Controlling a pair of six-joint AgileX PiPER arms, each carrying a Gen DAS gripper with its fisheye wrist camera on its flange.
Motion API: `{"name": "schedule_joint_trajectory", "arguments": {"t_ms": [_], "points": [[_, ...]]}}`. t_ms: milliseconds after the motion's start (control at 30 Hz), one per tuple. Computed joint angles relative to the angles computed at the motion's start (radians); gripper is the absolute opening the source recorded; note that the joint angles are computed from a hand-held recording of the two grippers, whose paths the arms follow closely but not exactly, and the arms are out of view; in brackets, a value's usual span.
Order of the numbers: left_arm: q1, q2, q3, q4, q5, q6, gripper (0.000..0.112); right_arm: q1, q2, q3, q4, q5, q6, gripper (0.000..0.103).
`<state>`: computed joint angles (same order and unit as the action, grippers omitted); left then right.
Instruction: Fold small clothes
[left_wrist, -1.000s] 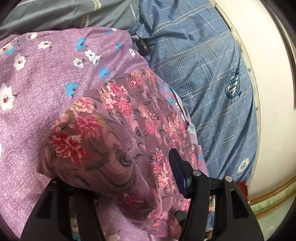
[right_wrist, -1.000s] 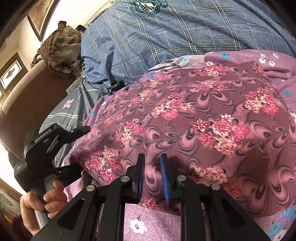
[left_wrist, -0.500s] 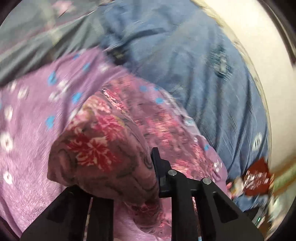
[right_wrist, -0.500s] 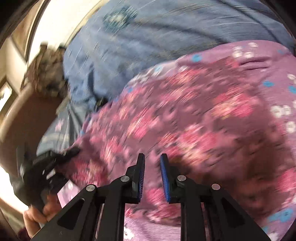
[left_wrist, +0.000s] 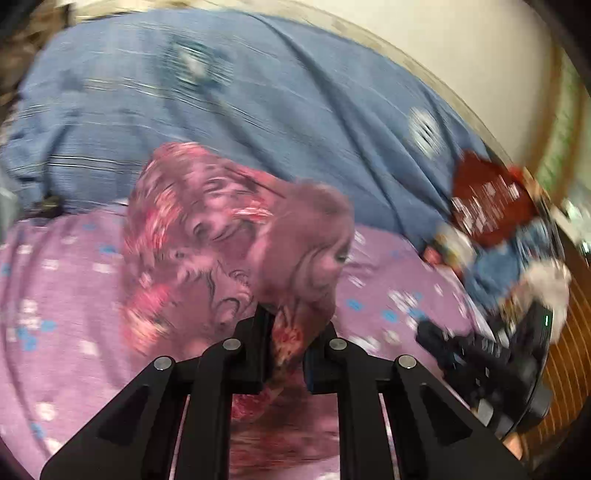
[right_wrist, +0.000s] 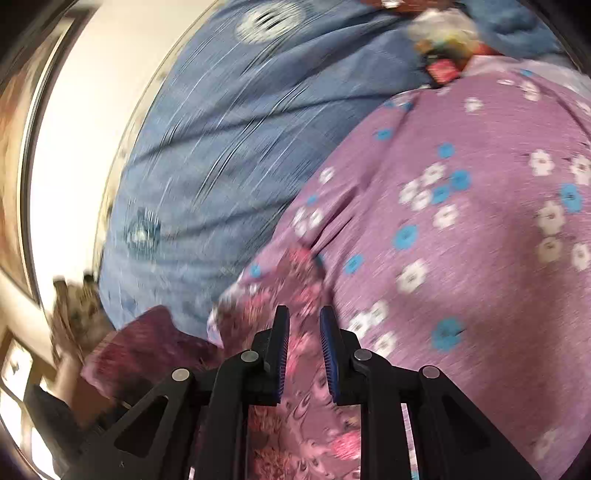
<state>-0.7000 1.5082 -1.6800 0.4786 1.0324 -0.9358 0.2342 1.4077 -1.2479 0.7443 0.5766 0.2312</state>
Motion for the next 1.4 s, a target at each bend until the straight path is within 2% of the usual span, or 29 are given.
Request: {"name": "schedule_joint_trajectory", "arguments": {"t_ms": [100, 133, 167, 200, 267, 300, 333, 367, 433, 533, 600, 733, 767, 800, 833, 867, 933, 1000, 1067, 1200, 1233, 1300, 1333, 1400], "points": [[-0.038, 0.093, -0.039, -0.094, -0.007, 0.046, 0.012, -0.044, -0.003, 0.007, 0.019, 0.007, -0.010, 0.021], [-0.035, 0.113, -0.045, -0.140, 0.001, 0.057, 0.016, -0.058, 0.006, -0.001, 0.032, 0.027, -0.021, 0.022], [-0.019, 0.122, -0.038, -0.202, 0.000, 0.078, 0.026, -0.077, 0.008, 0.002, 0.055, 0.048, -0.045, 0.030], [0.012, 0.113, -0.009, -0.289, -0.019, 0.111, 0.030, -0.085, 0.016, -0.002, 0.077, 0.070, -0.054, 0.044], [0.057, 0.064, 0.058, -0.405, -0.061, 0.156, 0.044, -0.115, 0.030, 0.002, 0.160, 0.113, -0.114, 0.056], [0.067, 0.029, 0.086, -0.428, -0.069, 0.172, 0.050, -0.115, 0.040, -0.010, 0.166, 0.124, -0.119, 0.056], [0.068, -0.014, 0.113, -0.425, -0.074, 0.186, 0.059, -0.107, 0.048, -0.021, 0.149, 0.131, -0.112, 0.056], [0.061, -0.048, 0.137, -0.401, -0.077, 0.183, 0.064, -0.100, 0.045, -0.021, 0.137, 0.136, -0.112, 0.056], [0.046, -0.123, 0.176, -0.320, -0.057, 0.158, 0.066, -0.084, 0.056, -0.033, 0.141, 0.158, -0.129, 0.057], [0.071, -0.187, 0.225, -0.272, -0.024, 0.131, 0.066, -0.033, 0.090, -0.078, 0.097, 0.198, -0.117, 0.061], [0.106, -0.206, 0.254, -0.267, 0.016, 0.110, 0.066, 0.007, 0.121, -0.120, 0.028, 0.227, -0.074, 0.068], [0.161, -0.222, 0.323, -0.293, 0.048, 0.079, 0.066, 0.069, 0.131, -0.129, -0.019, 0.212, -0.040, 0.068], [0.167, -0.226, 0.343, -0.302, 0.036, 0.075, 0.066, 0.095, 0.124, -0.134, -0.060, 0.201, -0.036, 0.062], [0.176, -0.229, 0.360, -0.314, 0.024, 0.080, 0.066, 0.120, 0.119, -0.138, -0.107, 0.185, -0.024, 0.039], [0.177, -0.224, 0.365, -0.312, 0.027, 0.076, 0.066, 0.150, 0.119, -0.151, -0.182, 0.182, 0.004, 0.023], [0.174, -0.220, 0.367, -0.306, 0.028, 0.071, 0.066, 0.186, 0.121, -0.168, -0.277, 0.190, 0.045, 0.014], [0.168, -0.220, 0.367, -0.292, 0.033, 0.066, 0.066, 0.214, 0.098, -0.147, -0.348, 0.165, 0.084, 0.013], [0.175, -0.233, 0.361, -0.292, 0.043, 0.063, 0.066, 0.201, 0.030, -0.078, -0.290, 0.108, 0.039, 0.012], [0.173, -0.261, 0.363, -0.281, 0.030, 0.060, 0.066, 0.188, -0.056, -0.014, -0.237, 0.096, -0.014, 0.012], [0.124, -0.252, 0.342, -0.181, 0.079, 0.031, 0.066, 0.185, -0.114, 0.060, -0.280, 0.131, 0.065, 0.015], [0.131, -0.237, 0.347, -0.187, 0.087, 0.029, 0.066, 0.182, -0.070, 0.042, -0.321, 0.174, 0.125, 0.020], [0.176, -0.183, 0.348, -0.267, 0.095, 0.088, 0.066, 0.160, 0.012, -0.003, -0.342, 0.272, 0.141, 0.034], [0.191, -0.166, 0.354, -0.297, 0.092, 0.112, 0.067, 0.130, 0.019, 0.003, -0.296, 0.281, 0.120, 0.034], [0.200, -0.178, 0.365, -0.316, 0.076, 0.126, 0.066, 0.078, -0.033, 0.025, -0.235, 0.244, 0.092, 0.035]]}}
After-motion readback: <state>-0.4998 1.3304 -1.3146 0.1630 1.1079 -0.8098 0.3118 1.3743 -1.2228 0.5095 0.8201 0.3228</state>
